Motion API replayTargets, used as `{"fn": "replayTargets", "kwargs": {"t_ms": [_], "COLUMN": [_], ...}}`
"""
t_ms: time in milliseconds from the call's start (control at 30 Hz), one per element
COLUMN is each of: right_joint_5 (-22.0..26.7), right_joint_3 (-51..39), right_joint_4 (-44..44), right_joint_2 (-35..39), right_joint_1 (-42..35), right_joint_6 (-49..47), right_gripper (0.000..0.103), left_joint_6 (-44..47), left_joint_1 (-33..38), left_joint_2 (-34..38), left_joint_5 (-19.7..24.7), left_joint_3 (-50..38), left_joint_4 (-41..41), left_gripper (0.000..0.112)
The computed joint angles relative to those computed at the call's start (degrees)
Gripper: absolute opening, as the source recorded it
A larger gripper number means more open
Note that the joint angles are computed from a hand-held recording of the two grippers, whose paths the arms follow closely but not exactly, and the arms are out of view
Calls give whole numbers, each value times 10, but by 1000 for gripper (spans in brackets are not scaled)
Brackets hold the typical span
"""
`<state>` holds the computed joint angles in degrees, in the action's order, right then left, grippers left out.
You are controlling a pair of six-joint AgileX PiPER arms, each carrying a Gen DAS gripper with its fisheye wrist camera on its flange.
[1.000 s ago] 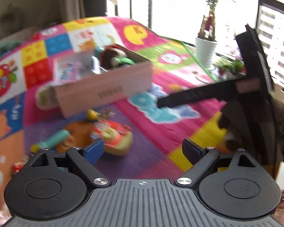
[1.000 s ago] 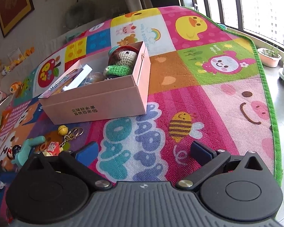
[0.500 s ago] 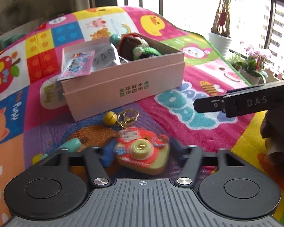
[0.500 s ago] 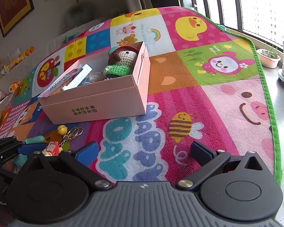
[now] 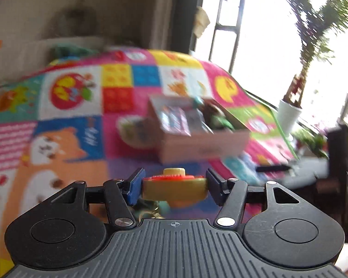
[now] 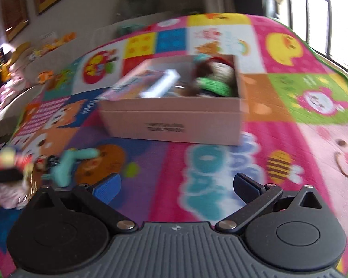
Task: Organize objects
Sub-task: 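Grasp the red Hello Kitty toy with the left tool and lift it, then grasp the pink lace cloth with the right tool while the left tool carries the Hello Kitty toy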
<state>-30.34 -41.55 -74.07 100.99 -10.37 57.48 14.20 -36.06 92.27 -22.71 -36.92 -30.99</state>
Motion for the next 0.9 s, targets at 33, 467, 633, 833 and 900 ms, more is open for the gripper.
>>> {"fn": "replayTargets", "kwargs": {"t_ms": [33, 467, 633, 833, 900], "right_joint_5": [-7, 37, 56, -2, -8], "right_joint_3": [9, -5, -26, 30, 40], "right_joint_4": [-4, 29, -91, -170, -182], "right_joint_2": [-10, -10, -7, -107, -132], "right_joint_1": [18, 324, 314, 147, 83], "right_joint_6": [-1, -91, 27, 64, 62], "right_gripper": [103, 76, 35, 31, 31], "left_joint_6": [37, -43, -22, -77, -125], "left_joint_1": [7, 116, 106, 82, 71], "left_joint_2": [-6, -49, -47, -39, -31], "left_joint_5": [-10, -18, -25, 6, 27], "left_joint_3": [-1, 20, 32, 29, 17], "left_joint_4": [-37, 34, 8, 81, 136], "left_gripper": [63, 63, 63, 63, 63]}}
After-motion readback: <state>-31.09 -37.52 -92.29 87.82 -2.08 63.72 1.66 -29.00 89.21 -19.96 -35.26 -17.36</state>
